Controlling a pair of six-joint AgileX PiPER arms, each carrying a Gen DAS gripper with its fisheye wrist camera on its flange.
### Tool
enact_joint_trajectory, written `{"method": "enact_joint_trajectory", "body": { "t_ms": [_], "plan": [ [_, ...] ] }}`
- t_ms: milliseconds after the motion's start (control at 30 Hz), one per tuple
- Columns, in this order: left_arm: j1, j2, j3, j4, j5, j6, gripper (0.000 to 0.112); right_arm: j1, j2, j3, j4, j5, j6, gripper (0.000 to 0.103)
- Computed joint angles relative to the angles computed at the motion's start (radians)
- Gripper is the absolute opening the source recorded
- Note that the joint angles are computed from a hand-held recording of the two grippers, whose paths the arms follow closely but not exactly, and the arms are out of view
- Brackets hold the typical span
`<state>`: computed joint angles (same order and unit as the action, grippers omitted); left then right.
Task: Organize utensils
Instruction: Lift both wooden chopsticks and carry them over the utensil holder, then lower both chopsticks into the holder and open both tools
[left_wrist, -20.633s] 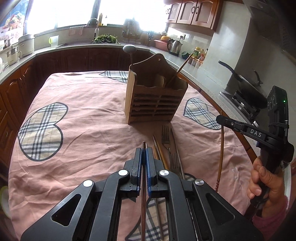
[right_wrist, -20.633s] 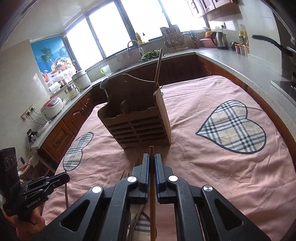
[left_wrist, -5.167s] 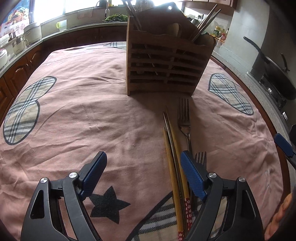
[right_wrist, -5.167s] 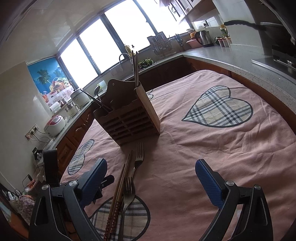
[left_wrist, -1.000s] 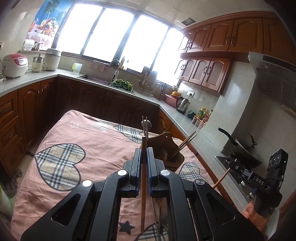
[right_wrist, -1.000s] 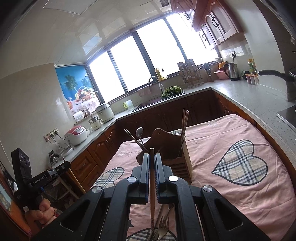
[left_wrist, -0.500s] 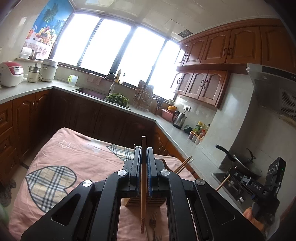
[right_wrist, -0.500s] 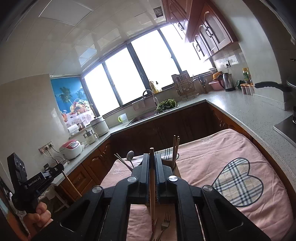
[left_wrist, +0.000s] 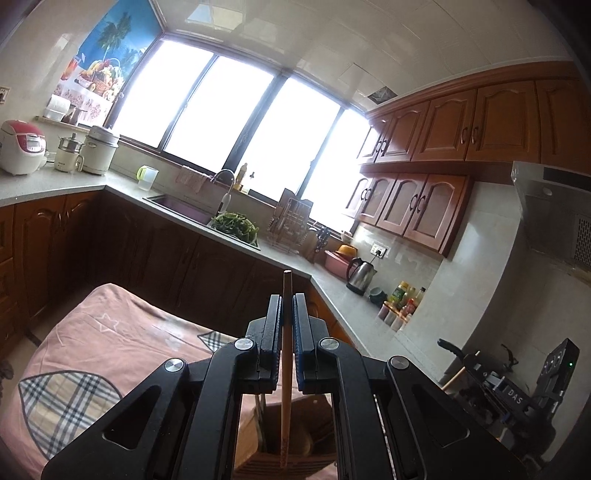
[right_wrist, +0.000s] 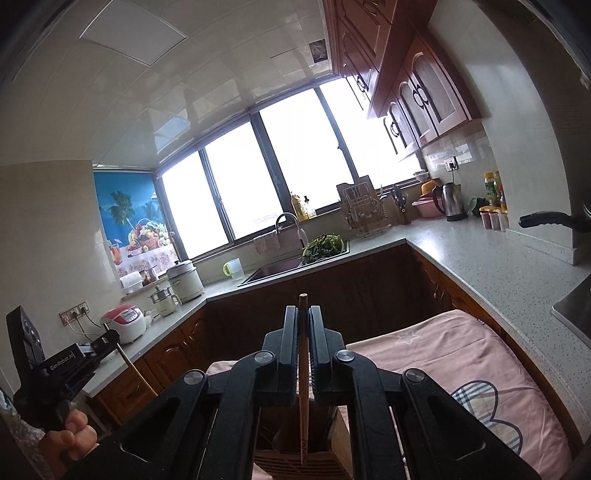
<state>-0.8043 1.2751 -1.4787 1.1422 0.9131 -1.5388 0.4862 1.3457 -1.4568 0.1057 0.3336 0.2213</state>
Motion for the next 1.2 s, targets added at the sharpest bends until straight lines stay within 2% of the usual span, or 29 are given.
{"method": "enact_joint_trajectory", "body": {
  "t_ms": [233,367,467,867,1200],
  "plan": [
    [0.113,0.099,0.011,0.013,-0.118,-0.089,0.005,-0.001,0.084,-0.027,-0.141,-0.063,0.098,0.005],
    [0.142,0.133,0.061,0.034,-0.157,-0.172,0.005,-0.023,0.125,-0.004,-0.064,-0.095,0.045,0.005],
    [0.15,0.161,0.075,0.028,-0.162,-0.185,0.005,-0.032,0.154,0.018,0.025,-0.113,-0.018,0.005],
    [0.15,0.182,0.136,-0.01,-0.187,-0.164,0.006,-0.017,0.203,0.07,0.169,-0.119,-0.139,0.005],
    [0.155,0.21,0.111,-0.1,-0.195,-0.065,0.006,-0.006,0.214,0.065,0.108,-0.113,-0.078,0.005]
  ]
}}
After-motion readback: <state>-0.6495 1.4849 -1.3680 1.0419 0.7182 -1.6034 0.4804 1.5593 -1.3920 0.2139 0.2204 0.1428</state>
